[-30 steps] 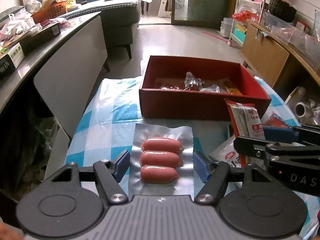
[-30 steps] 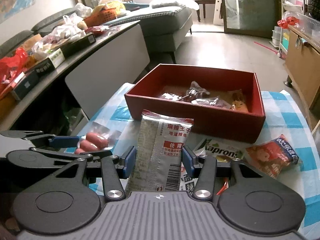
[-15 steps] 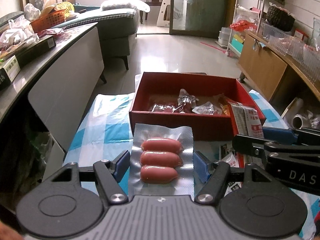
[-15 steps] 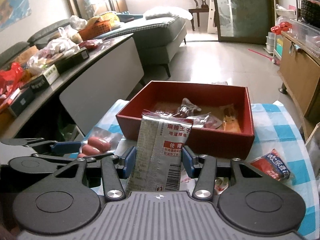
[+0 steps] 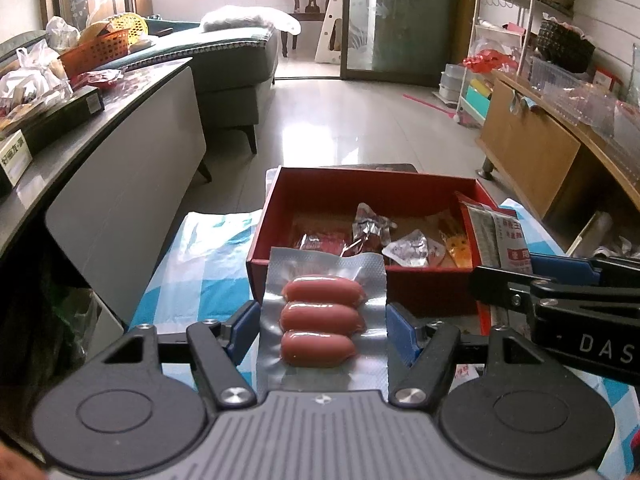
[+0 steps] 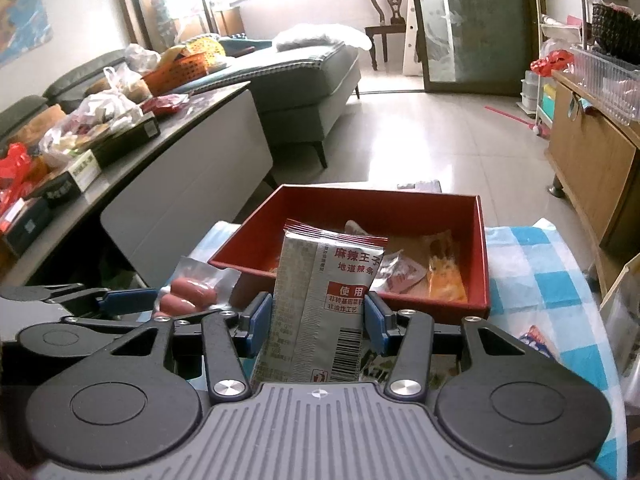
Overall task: Organize snacks
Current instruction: 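Lift and carry the sausage pack and spicy strip packet over the red box, then lower both tools into the box and open them to release the packets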
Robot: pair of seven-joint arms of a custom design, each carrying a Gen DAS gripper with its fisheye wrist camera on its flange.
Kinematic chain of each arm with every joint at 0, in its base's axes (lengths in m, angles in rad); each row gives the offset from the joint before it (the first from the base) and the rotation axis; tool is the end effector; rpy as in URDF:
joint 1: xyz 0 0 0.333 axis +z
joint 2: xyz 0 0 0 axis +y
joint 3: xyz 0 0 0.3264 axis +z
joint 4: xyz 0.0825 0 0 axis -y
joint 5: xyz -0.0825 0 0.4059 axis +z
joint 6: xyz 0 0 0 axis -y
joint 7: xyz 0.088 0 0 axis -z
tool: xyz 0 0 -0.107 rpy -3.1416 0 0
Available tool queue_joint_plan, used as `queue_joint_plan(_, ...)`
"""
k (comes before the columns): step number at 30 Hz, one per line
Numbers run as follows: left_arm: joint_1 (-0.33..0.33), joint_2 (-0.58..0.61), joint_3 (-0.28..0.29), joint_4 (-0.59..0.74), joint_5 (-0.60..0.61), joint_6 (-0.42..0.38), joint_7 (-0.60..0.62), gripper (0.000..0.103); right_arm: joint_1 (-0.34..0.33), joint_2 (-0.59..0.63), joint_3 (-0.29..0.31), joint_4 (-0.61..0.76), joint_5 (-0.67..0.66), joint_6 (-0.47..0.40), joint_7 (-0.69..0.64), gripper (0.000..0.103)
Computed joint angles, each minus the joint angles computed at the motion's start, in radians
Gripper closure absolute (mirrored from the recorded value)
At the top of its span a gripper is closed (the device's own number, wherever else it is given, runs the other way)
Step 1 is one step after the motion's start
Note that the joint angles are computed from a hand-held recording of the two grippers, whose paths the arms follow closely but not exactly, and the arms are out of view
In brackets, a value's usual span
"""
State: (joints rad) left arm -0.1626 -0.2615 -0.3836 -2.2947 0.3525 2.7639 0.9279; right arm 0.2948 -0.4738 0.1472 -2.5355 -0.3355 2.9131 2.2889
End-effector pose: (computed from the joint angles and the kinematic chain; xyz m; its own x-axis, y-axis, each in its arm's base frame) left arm 0.4432 -0.3013 0.5271 -0.2171 -0.9758 0.0247 -0.7076 0.1400 -0.6926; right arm 0.4042 0.2203 0.5313 0.1129 -0.9770 -0.1812 -0.6669 0.0607 -0.7427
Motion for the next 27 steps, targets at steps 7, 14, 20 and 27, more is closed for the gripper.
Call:
queue_joint_plan(7,0.014,0.060,-0.010,0.063,0.080,0.000,-0.052,0.041,-0.021,0.030,-0.005,0.029,-0.013,0.007,-0.010,0.046)
queue_joint_plan(14,-0.011,0.139,0.014,0.145,0.194,-0.020,-0.127,0.041,-0.041,0.078,-0.018,0.070,-0.021,0.015,-0.023,0.046)
queue_joint_plan(20,-0.065,0.204,0.062,0.206,0.228,-0.024,-0.129,0.041,-0.051,0.127,-0.028,0.111,-0.025,0.028,-0.037,0.045)
queue_joint_plan(27,-0.123,0.293,0.104,0.303,0.338,-0.068,-0.172,0.040,-0.053,0.195,-0.029,0.165,-0.034,0.038,-0.058,0.045)
